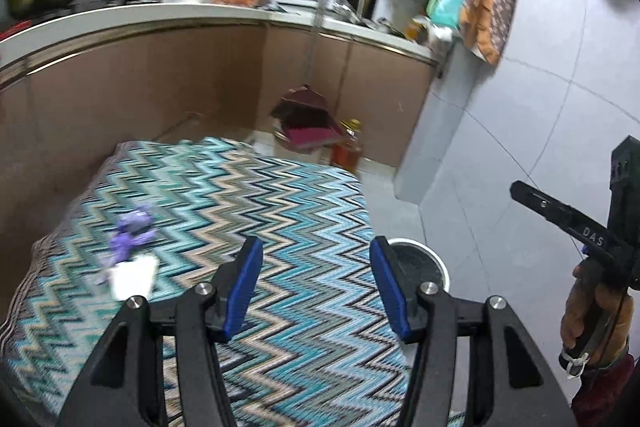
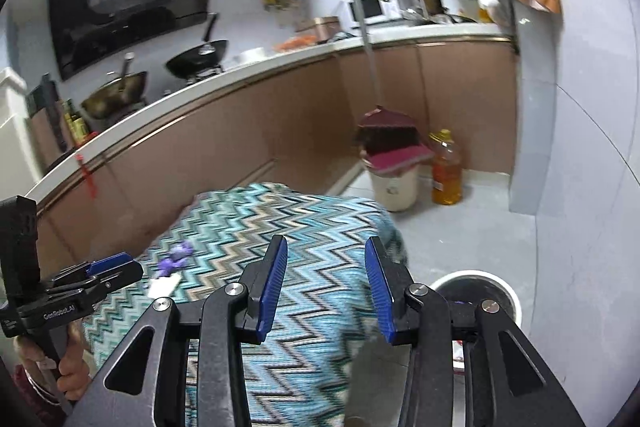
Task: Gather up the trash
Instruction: 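Move both open grippers back over the remaining trash on the blanket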
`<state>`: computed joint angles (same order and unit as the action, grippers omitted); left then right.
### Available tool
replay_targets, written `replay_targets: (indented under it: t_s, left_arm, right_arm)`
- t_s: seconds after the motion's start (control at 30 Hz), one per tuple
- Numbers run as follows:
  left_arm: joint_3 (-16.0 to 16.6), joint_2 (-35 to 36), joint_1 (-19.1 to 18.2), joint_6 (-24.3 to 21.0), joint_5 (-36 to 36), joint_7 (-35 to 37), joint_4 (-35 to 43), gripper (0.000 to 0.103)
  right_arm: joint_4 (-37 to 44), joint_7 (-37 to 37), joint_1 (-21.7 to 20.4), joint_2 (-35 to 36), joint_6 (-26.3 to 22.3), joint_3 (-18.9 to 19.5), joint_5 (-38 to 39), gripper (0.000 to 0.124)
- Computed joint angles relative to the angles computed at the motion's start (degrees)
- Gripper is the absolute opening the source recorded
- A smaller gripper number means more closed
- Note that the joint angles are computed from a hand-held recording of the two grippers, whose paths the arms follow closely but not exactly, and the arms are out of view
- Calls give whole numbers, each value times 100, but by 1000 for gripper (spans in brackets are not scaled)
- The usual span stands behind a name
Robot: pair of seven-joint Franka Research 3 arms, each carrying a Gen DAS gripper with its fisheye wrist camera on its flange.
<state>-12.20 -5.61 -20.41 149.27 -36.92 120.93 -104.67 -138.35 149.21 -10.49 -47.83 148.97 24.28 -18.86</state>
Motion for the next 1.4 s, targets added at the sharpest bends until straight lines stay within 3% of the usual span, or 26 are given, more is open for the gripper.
replay_targets:
  t_s: [0.23, 0.53, 0.97, 1.4]
  left_arm:
    - [521, -853, 65, 354, -525, 451, -848, 54]
    - [848, -1135, -32, 1040, 98, 261, -1410, 54]
    - [634, -460, 195, 1634, 1621, -753, -1322, 54]
    - [237, 593, 774, 1555, 2483, -1354, -590, 54]
  right_arm:
    - [566, 102, 19, 254, 61, 430, -173, 45]
    - [935, 68, 162, 899, 414, 584, -413, 47]
    - [1475, 62, 560, 2326, 754, 176, -922, 47]
    - [2772, -218, 1445, 4133, 589, -599, -1318, 47]
